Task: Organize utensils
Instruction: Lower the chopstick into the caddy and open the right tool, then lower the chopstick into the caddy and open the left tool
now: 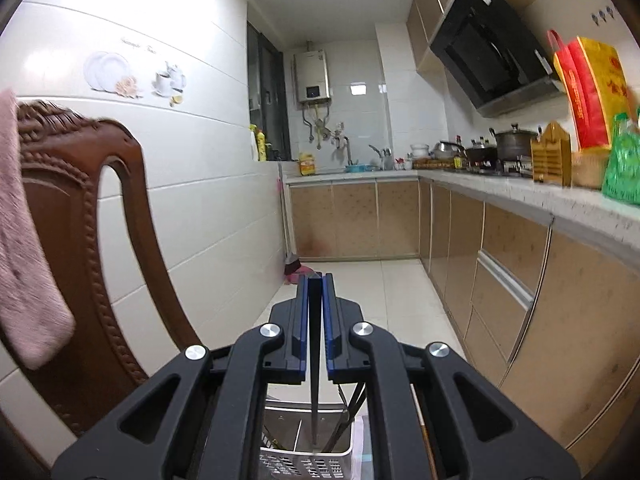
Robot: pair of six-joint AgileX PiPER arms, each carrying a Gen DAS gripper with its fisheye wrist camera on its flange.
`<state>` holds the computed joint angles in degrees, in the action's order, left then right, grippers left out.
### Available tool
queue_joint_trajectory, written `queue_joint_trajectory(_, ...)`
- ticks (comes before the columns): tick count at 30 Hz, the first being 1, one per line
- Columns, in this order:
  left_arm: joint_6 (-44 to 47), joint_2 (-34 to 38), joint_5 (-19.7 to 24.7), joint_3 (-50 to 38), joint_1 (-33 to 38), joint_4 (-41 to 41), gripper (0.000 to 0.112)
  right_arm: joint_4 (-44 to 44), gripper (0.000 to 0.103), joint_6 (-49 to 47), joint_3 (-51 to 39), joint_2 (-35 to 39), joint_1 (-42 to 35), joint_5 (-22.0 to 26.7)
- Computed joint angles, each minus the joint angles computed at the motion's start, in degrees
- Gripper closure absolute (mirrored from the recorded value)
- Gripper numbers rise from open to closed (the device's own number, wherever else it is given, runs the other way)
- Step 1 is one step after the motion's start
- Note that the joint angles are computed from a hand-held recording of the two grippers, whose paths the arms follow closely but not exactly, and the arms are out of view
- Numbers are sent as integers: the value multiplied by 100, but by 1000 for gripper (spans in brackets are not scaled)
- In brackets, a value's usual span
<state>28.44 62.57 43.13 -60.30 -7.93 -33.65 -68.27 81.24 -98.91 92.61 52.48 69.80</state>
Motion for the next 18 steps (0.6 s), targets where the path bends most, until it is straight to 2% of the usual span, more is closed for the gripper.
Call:
queue_joint_trajectory(4,35,-6,-1,12,70,-35,105,201,96,995,1004,-102,-358,-630)
queue_joint_trajectory(8,35,-30,-32,41,76,-28,105,575,95,1564,1817,-309,-586,-1275)
queue_joint_trajectory(9,-11,-34,-43,36,52,16,105,675,94,1663,1992,-384,-634,-1444)
queue_joint_trajectory(11,-59,-37,-41,35,52,46,105,794,80,1950,2452,-651,-649,-1730)
queue_joint_trajectory(13,-114,-49,-61,34,27,98,105,628,73,2320,2838,-934,-389,-1616)
queue_joint_trajectory(15,-215,-80,-114,58,-45,186,105,448,58,2772,3204,-1246,28,-1400)
queue_joint_trajectory(18,-265,-109,-122,61,-56,223,105,206,42,3594,3744,-1684,1157,-537)
